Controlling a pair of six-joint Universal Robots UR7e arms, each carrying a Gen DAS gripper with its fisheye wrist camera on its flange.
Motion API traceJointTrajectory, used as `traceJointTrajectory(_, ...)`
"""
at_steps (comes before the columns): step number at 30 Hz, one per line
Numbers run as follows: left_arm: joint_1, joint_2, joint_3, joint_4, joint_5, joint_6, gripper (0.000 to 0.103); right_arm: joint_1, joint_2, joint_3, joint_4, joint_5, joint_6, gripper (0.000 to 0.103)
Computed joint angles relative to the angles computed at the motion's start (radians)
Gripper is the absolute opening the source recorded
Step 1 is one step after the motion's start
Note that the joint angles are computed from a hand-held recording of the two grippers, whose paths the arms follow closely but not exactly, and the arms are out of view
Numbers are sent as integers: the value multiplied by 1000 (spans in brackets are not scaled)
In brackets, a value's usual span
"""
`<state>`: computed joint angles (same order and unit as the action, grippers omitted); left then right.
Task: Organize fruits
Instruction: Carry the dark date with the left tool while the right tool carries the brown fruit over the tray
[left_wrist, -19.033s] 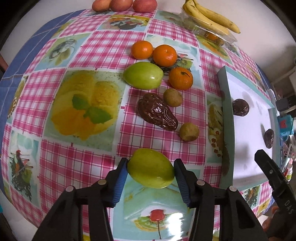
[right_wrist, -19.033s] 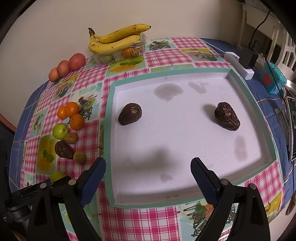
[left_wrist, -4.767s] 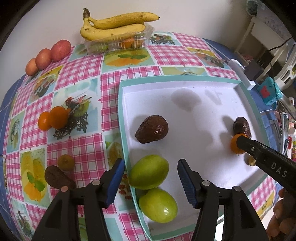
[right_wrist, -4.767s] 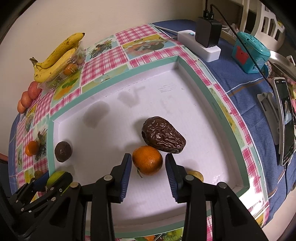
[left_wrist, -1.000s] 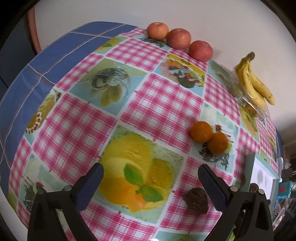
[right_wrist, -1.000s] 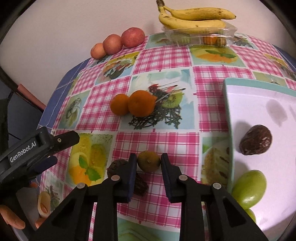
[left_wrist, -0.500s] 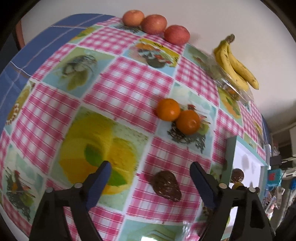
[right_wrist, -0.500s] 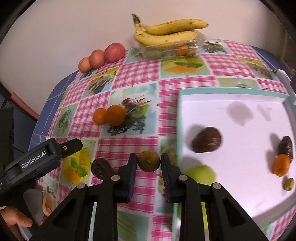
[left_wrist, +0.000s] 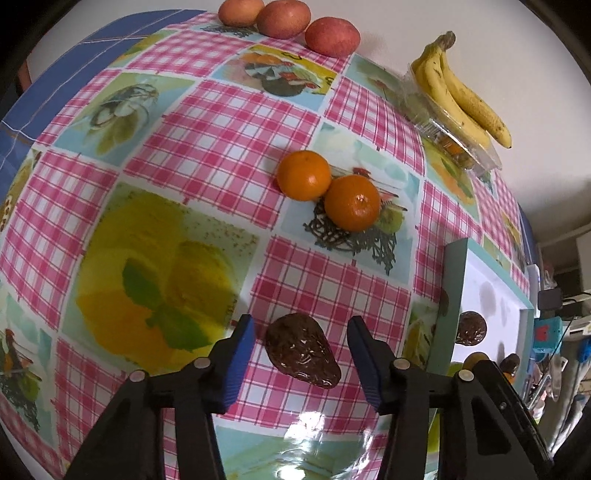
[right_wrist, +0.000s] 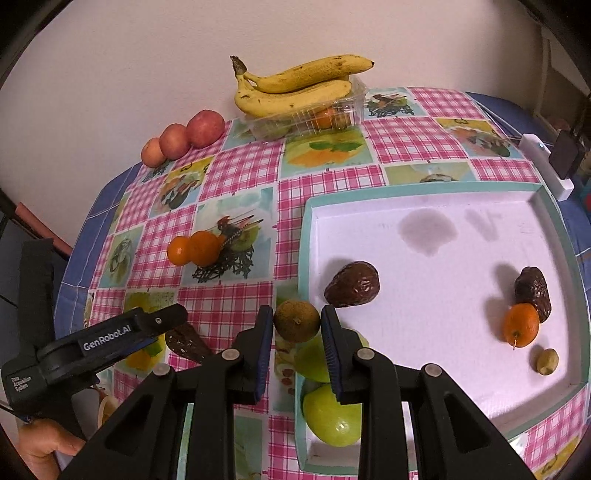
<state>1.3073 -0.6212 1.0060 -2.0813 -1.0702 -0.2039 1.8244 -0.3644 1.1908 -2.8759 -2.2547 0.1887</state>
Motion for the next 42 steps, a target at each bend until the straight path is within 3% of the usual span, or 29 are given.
traceJointTrajectory(5,-3,6,-2,-2,10,-8,37,-5,1,0,14,4,9,28)
traceJointTrajectory(25,-50,-42,79,-142,-64,50,37,-16,-47,67,-53,4,25,28)
traceJointTrajectory(34,-99,-50,142,-186,-126,116,37,-54,-145,191,-117,-76,128,28)
traceJointTrajectory(42,-149,-33,208,-236,-133,229,37,-90,-254,323,-169,-177,226,28)
